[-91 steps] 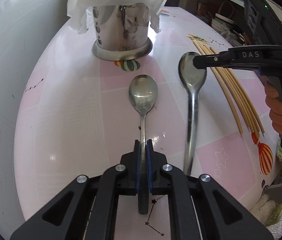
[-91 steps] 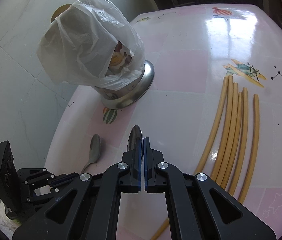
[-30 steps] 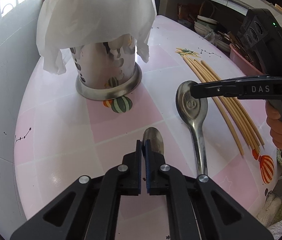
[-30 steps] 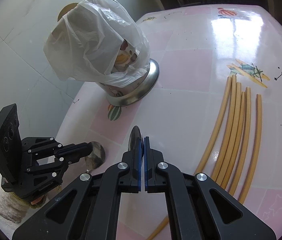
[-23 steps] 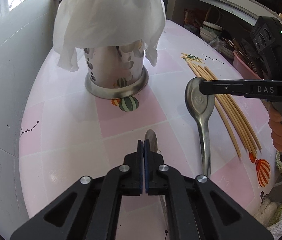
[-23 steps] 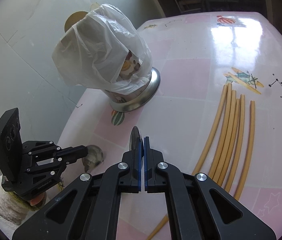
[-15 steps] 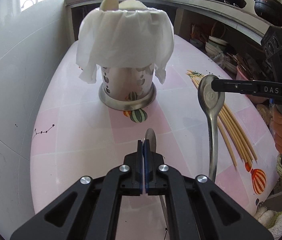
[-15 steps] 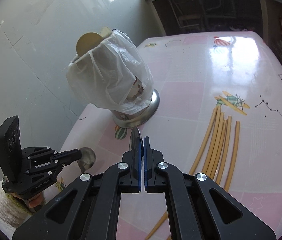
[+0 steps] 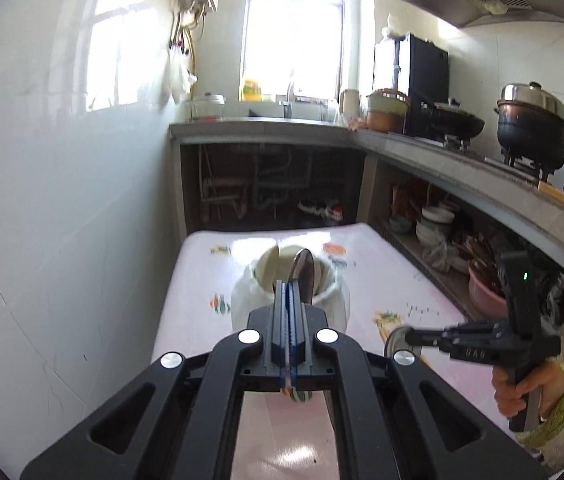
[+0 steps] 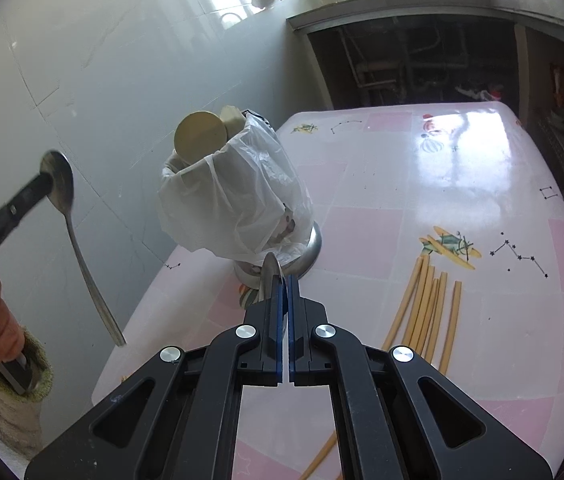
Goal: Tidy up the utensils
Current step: 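Lift the spoon with the left tool, lower it into the holder, open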
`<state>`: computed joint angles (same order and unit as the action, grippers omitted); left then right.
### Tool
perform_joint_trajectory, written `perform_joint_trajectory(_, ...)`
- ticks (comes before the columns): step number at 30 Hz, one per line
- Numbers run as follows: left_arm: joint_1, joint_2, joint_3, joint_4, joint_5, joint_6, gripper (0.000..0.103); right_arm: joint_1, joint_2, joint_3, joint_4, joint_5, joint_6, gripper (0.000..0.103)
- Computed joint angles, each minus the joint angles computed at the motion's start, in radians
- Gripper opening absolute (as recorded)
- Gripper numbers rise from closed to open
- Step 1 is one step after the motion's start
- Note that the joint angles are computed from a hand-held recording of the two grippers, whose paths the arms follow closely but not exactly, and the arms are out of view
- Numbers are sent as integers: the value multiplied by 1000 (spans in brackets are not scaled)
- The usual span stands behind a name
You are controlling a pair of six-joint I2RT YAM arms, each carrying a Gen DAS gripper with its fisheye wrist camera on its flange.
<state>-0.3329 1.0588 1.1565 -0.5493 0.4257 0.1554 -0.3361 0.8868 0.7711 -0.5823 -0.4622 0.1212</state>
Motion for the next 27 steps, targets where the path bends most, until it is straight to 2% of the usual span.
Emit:
perform_joint_trajectory(4, -16, 47, 112, 105, -26, -66, 0, 11, 6, 3, 10, 9, 6, 0)
perform_joint_trajectory(9, -102, 132, 189, 260, -164, -92, 0, -12, 17, 1, 16, -15, 5, 0)
perform_joint_trajectory(13, -183, 208, 179, 368, -286, -47, 0, -35, 32, -1, 23, -36, 2, 0)
perform_joint_trajectory(17, -230, 283, 140, 451, -366, 9, 0, -60, 51, -6, 30, -59, -7, 0)
perform_joint_trajectory(23, -244, 341, 49, 562, -421, 80, 0, -89, 66, -12, 37, -92, -22, 0)
perform_joint_trajectory(27, -231, 362, 12, 583, -400, 89, 0, -93, 70, -16, 42, -101, -26, 0)
